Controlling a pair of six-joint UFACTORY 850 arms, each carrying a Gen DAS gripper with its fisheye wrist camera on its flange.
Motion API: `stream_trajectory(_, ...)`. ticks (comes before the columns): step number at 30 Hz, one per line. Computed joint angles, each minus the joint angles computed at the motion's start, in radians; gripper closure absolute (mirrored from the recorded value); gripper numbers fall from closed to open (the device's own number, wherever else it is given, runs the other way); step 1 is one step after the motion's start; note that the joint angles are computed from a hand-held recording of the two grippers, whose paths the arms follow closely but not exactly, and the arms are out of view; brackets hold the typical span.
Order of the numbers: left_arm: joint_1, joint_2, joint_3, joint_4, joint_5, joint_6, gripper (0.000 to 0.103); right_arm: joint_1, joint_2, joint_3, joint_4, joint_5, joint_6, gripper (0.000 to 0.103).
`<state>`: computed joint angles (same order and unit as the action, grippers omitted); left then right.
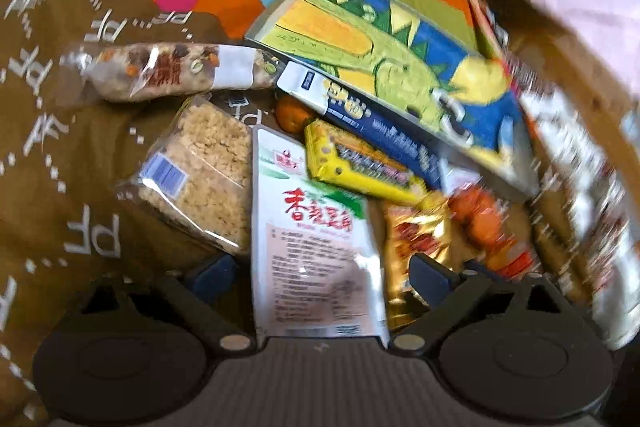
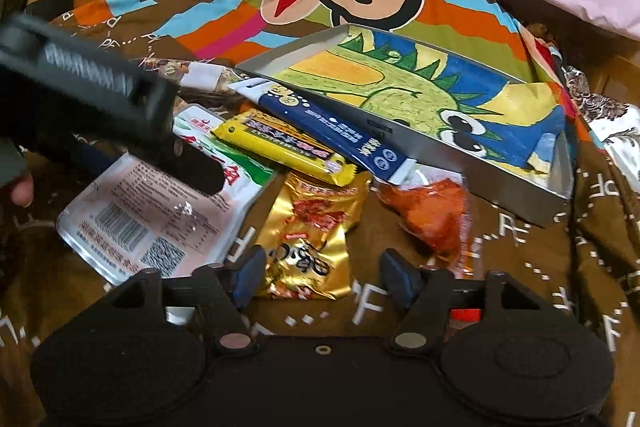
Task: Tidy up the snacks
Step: 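Move the left tool to the white spicy-bean packet while the right tool approaches the gold packet, then grasp and lift the white packet with the left tool while the right tool grasps the gold packet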
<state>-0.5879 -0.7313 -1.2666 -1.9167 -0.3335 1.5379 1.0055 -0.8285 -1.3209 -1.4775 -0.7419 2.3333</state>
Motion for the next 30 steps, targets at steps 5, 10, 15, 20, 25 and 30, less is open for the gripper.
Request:
stream_trajectory(5, 0.015, 0.022, 0.034, -0.060, -0.130, 0.069, 0.011, 0.002, -0.027, -0.036, 0.035, -0.020, -0.046, 0.022)
stream_trajectory(10, 0.022, 0.010, 0.031, -0.083, -0.181, 0.061, 0.016, 0.009, -0.033, -0.047, 0.074, -0.049, -0.079, 0.038)
stream_trajectory(15, 0.008, 0.010, 0.047, -0.262, -0.231, 0.233, 0.016, 0.007, -0.030, -0.049, 0.091, -0.050, -0.092, 0.039)
stream_trajectory(20, 0.005, -0.024, 0.016, -0.317, -0.299, 0.250, 0.016, 0.005, -0.030, -0.050, 0.093, -0.048, -0.084, 0.039)
stream_trajectory(25, -0.009, -0.077, -0.065, -0.289, -0.211, 0.250, 0.016, 0.011, -0.042, -0.060, 0.088, -0.068, -0.065, 0.037)
stream_trajectory(30, -0.008, -0.122, -0.127, -0.198, -0.146, 0.178, 0.028, 0.013, -0.047, -0.049, 0.033, -0.098, 0.017, 0.033)
